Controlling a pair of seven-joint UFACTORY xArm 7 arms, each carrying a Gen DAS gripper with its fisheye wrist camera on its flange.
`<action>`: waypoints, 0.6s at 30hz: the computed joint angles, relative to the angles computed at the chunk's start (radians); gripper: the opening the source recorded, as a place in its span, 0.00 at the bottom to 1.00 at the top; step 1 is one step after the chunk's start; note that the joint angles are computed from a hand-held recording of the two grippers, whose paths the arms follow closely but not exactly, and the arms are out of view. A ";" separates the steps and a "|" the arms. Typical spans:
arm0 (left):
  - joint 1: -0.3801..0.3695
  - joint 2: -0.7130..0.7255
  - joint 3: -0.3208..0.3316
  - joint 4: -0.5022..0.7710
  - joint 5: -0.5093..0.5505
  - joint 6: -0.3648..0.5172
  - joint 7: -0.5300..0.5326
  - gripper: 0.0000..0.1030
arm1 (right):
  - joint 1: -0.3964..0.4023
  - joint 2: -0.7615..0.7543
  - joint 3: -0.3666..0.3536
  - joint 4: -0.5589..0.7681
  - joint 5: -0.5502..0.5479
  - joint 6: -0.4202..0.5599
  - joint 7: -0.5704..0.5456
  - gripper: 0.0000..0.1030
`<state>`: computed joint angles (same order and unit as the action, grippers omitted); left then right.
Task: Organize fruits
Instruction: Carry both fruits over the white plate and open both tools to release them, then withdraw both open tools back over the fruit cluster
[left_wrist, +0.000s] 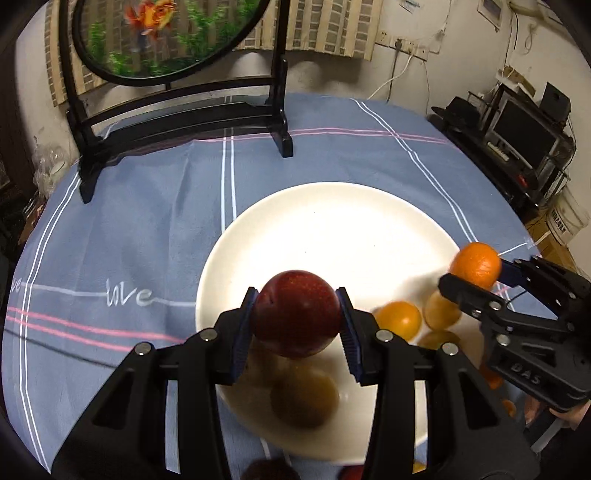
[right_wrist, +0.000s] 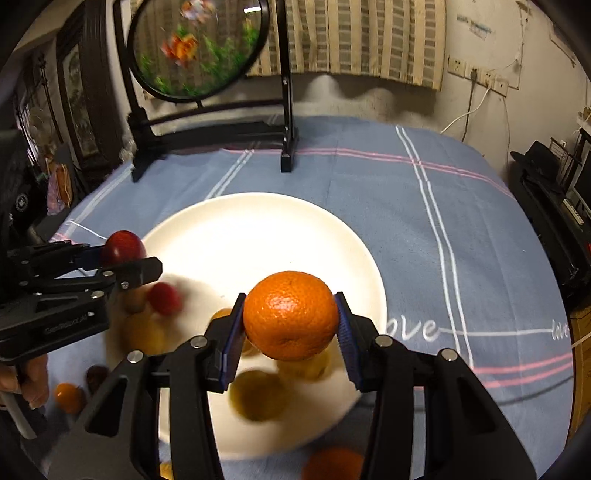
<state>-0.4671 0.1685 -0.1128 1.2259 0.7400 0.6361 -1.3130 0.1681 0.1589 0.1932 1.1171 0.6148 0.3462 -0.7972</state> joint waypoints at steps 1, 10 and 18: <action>0.001 0.014 0.002 0.014 0.002 0.006 0.007 0.42 | 0.009 0.023 -0.010 0.020 -0.038 0.011 0.033 0.45; -0.011 0.078 0.034 0.058 -0.088 -0.006 0.068 0.57 | -0.009 0.060 0.002 0.070 -0.084 0.052 0.110 0.49; -0.017 -0.051 0.004 -0.043 -0.008 0.017 -0.040 0.71 | -0.027 -0.077 0.000 -0.052 0.090 0.058 -0.029 0.49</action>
